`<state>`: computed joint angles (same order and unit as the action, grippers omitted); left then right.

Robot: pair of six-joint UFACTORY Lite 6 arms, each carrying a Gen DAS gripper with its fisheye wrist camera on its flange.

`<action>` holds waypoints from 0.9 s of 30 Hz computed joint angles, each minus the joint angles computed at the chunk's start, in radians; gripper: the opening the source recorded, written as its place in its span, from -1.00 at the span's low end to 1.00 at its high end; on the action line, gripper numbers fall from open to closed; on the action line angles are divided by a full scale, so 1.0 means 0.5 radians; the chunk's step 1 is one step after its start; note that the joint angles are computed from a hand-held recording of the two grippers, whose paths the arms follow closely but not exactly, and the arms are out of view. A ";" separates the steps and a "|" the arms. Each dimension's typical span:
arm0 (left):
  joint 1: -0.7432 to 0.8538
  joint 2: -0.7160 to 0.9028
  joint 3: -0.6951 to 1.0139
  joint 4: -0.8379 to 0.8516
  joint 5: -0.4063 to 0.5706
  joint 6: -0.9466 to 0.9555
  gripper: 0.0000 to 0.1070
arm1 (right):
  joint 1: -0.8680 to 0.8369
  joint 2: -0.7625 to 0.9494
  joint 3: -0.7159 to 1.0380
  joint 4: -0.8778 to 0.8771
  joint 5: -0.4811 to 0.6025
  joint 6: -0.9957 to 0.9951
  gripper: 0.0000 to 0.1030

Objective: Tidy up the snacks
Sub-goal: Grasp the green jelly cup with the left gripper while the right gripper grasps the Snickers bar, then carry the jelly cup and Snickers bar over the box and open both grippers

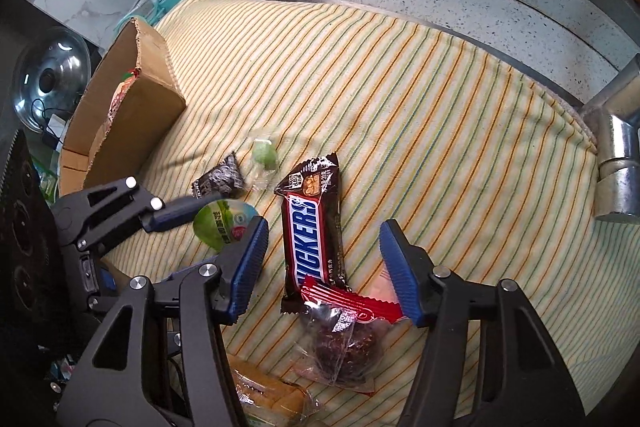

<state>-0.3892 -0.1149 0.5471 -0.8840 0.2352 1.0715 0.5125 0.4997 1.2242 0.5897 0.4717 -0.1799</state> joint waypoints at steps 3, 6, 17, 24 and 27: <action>0.015 -0.031 -0.037 -0.167 -0.004 0.127 -0.53 | 0.000 0.027 0.017 -0.001 -0.002 0.000 0.11; 0.011 -0.036 -0.050 -0.245 -0.017 0.183 -0.55 | 0.009 0.055 0.041 -0.030 -0.003 0.016 0.11; 0.136 -0.102 -0.098 -0.408 0.113 0.314 -0.57 | 0.071 0.079 0.100 -0.177 -0.020 0.123 -0.40; 0.276 -0.252 -0.136 -0.333 0.281 0.230 -0.57 | 0.067 -0.065 -0.037 -0.039 -0.089 0.047 -0.41; 0.353 -0.345 -0.145 -0.272 0.368 0.182 -0.57 | 0.060 -0.143 -0.084 0.022 -0.107 0.007 -0.41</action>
